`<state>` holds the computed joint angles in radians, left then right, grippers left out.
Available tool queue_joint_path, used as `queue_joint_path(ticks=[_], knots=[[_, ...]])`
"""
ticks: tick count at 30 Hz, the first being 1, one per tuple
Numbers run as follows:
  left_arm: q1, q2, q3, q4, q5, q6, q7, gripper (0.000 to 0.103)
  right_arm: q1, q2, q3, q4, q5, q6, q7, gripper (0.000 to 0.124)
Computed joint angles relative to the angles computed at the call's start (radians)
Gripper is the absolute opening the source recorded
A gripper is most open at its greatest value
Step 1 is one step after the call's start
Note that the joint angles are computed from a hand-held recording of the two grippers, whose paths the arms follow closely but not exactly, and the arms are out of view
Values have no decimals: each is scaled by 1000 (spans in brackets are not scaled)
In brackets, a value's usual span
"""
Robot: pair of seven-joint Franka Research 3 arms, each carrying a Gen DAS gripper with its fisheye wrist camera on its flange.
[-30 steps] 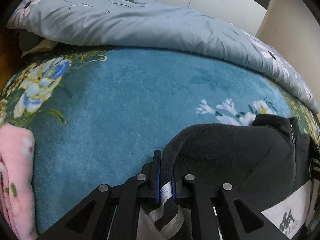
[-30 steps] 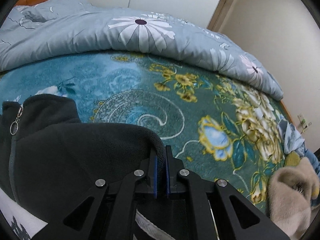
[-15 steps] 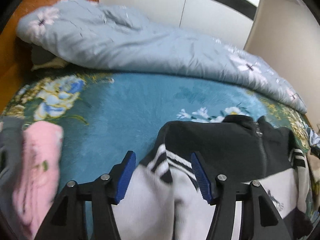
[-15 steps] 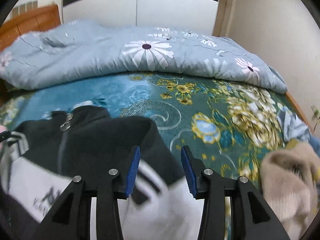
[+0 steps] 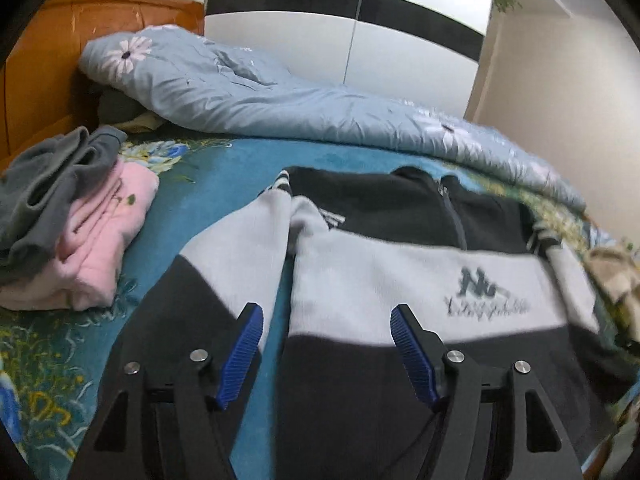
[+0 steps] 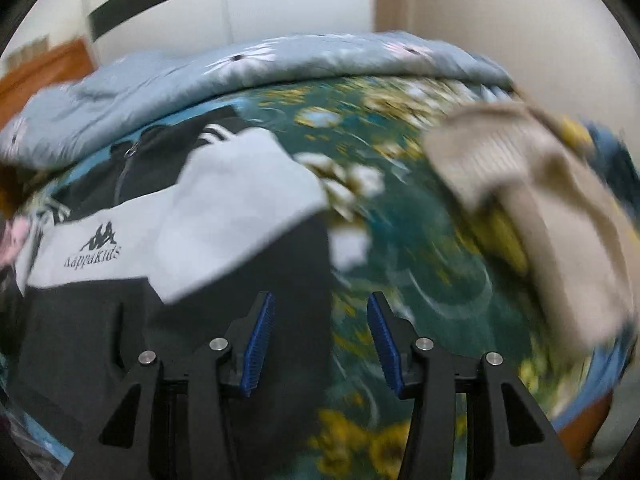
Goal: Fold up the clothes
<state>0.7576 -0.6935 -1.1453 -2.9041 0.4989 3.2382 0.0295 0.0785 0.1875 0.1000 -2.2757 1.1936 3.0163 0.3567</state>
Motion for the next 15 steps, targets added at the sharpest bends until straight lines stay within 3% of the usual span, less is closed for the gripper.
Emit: queue_joint_path(ticks=[2, 6, 13, 15], knots=[[-20, 22, 12, 6, 12, -23, 15, 70, -28, -14, -19, -23, 14, -105, 40, 50], [-69, 48, 43, 4, 20, -49, 6, 70, -59, -31, -46, -46, 146, -291, 3, 50], [-162, 70, 124, 2, 77, -118, -47, 70, -29, -24, -59, -45, 199, -408, 0, 49], [-179, 76, 148, -1, 97, -126, -62, 70, -14, -35, -57, -52, 220, -392, -26, 22]])
